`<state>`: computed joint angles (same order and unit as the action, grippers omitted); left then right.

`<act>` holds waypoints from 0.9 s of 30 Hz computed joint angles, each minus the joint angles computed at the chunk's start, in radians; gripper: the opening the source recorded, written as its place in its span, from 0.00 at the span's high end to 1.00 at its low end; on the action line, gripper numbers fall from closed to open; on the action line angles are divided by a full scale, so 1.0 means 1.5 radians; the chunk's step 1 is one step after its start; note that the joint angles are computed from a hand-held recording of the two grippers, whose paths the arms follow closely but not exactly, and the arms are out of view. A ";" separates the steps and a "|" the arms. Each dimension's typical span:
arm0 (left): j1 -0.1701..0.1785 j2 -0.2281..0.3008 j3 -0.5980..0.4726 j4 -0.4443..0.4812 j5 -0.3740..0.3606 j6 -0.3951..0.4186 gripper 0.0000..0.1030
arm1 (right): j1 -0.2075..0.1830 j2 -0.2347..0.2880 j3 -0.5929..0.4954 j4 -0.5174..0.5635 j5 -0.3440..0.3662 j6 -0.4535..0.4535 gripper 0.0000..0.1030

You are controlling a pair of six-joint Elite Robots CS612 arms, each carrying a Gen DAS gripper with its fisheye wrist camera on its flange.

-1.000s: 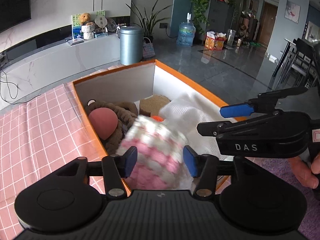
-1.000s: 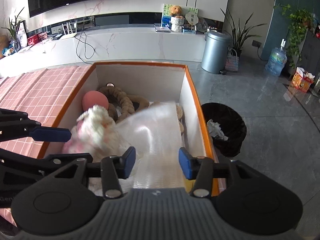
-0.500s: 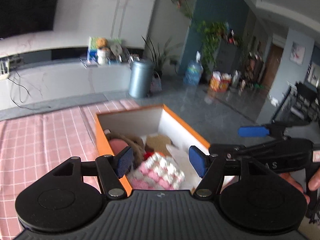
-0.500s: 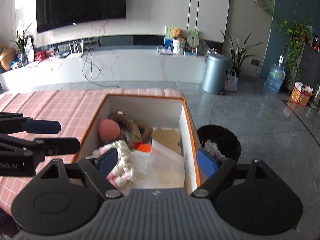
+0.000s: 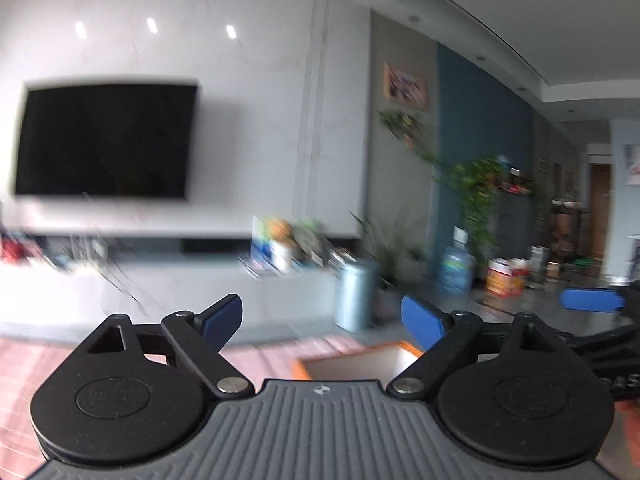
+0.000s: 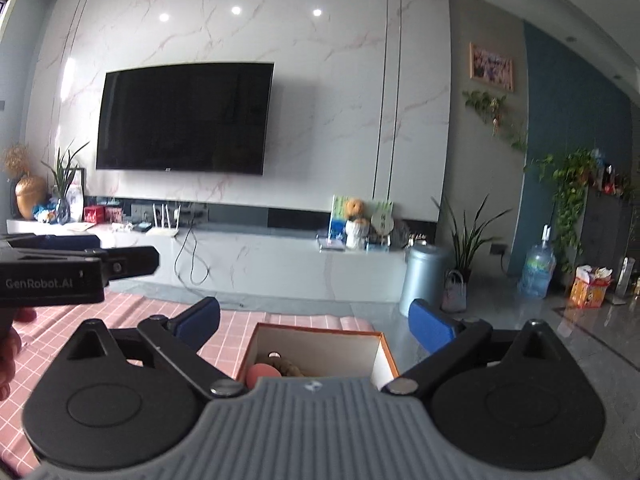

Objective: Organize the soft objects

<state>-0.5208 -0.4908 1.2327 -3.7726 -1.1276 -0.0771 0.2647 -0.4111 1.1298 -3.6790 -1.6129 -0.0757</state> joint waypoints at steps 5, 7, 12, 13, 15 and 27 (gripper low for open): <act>-0.017 0.000 0.021 -0.027 0.078 0.029 0.00 | 0.013 0.007 0.018 -0.023 -0.043 0.048 0.03; -0.018 -0.009 0.038 -0.013 0.078 0.015 0.00 | 0.016 0.007 0.026 -0.012 -0.043 0.071 0.03; -0.021 -0.030 0.090 0.065 0.095 -0.100 0.00 | 0.024 0.010 0.029 0.037 -0.059 0.066 0.03; -0.020 -0.034 0.098 0.086 0.098 -0.122 0.00 | 0.025 0.011 0.031 0.044 -0.062 0.064 0.03; -0.019 -0.039 0.112 0.107 0.096 -0.146 0.00 | 0.027 0.014 0.031 0.055 -0.077 0.068 0.03; -0.025 -0.022 0.122 0.161 0.134 -0.168 0.00 | 0.037 0.054 -0.005 0.067 -0.134 0.009 0.02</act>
<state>-0.5584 -0.5236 1.4156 -3.5319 -0.9264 -0.3292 0.3199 -0.3306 1.1219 -3.5780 -1.8138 -0.0622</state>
